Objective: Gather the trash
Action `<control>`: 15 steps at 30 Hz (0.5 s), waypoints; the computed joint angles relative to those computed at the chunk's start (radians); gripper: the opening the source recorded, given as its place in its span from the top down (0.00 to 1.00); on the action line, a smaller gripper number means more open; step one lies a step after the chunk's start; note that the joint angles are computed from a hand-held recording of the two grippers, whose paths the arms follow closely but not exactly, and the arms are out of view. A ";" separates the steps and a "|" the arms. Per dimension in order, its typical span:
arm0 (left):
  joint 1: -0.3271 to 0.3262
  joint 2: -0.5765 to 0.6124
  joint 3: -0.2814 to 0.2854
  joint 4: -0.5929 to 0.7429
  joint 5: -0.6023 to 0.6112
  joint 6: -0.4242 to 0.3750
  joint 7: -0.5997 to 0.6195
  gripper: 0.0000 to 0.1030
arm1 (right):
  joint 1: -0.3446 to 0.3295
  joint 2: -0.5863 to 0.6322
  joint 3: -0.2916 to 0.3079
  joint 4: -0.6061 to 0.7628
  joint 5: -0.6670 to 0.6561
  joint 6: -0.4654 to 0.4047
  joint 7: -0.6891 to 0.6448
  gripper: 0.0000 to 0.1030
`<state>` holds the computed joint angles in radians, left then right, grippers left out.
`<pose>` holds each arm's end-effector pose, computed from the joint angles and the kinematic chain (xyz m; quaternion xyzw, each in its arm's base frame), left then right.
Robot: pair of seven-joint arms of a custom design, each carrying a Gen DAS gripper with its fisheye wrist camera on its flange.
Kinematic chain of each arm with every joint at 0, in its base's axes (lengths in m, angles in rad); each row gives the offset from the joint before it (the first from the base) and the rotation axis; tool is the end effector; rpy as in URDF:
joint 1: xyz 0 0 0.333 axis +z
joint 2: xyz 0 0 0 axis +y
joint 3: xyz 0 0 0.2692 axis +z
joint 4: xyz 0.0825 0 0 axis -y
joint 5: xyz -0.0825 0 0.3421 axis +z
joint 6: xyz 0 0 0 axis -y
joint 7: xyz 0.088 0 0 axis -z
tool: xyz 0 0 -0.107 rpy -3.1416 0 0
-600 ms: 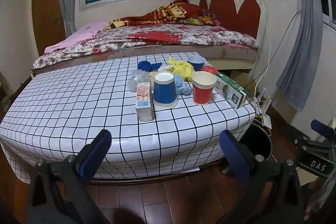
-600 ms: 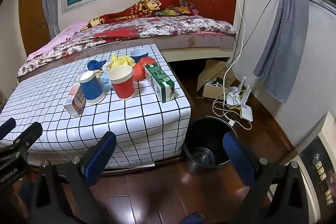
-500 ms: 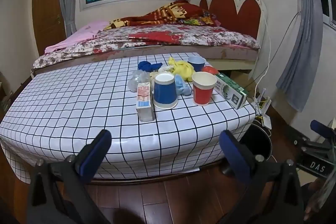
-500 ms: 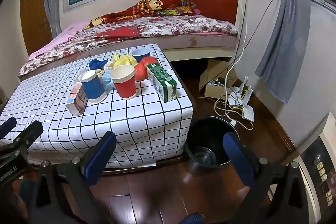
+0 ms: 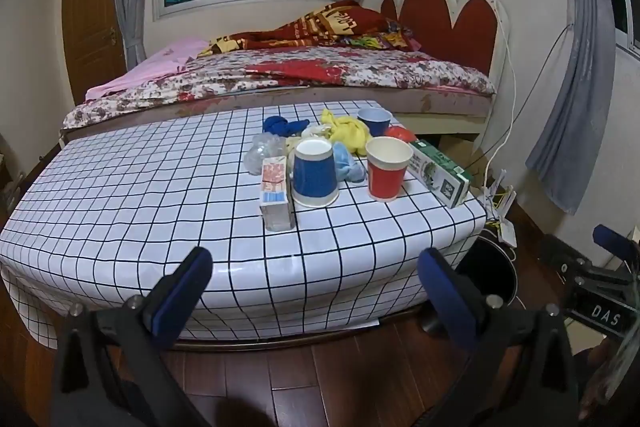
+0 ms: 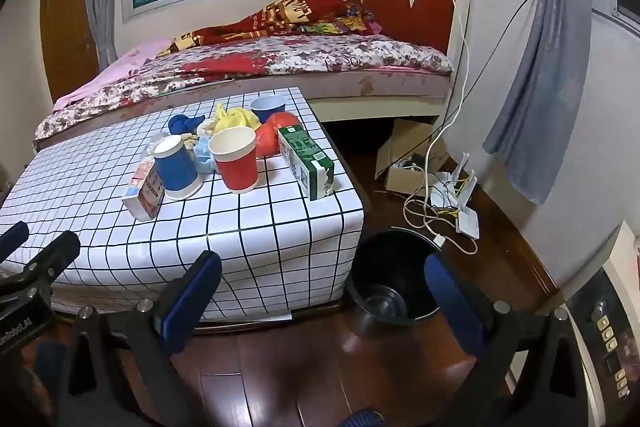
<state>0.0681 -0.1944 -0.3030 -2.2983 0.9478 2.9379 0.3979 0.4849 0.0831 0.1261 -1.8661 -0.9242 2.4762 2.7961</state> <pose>0.4648 -0.1708 0.4729 -0.6497 0.6129 -0.3206 0.3153 0.4766 0.3345 0.4957 -0.6342 0.6467 -0.3185 0.2794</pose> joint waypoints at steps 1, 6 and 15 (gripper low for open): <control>0.001 -0.001 -0.001 0.000 0.004 0.001 -0.005 0.00 | 0.000 0.000 0.000 0.000 0.002 0.001 0.000 0.01; 0.000 0.000 0.001 0.000 0.007 0.002 -0.008 0.00 | -0.001 0.001 0.000 0.003 0.001 -0.002 0.005 0.01; 0.001 0.000 0.001 0.000 0.009 0.003 -0.010 0.00 | -0.002 0.000 -0.001 0.002 0.002 -0.002 0.005 0.01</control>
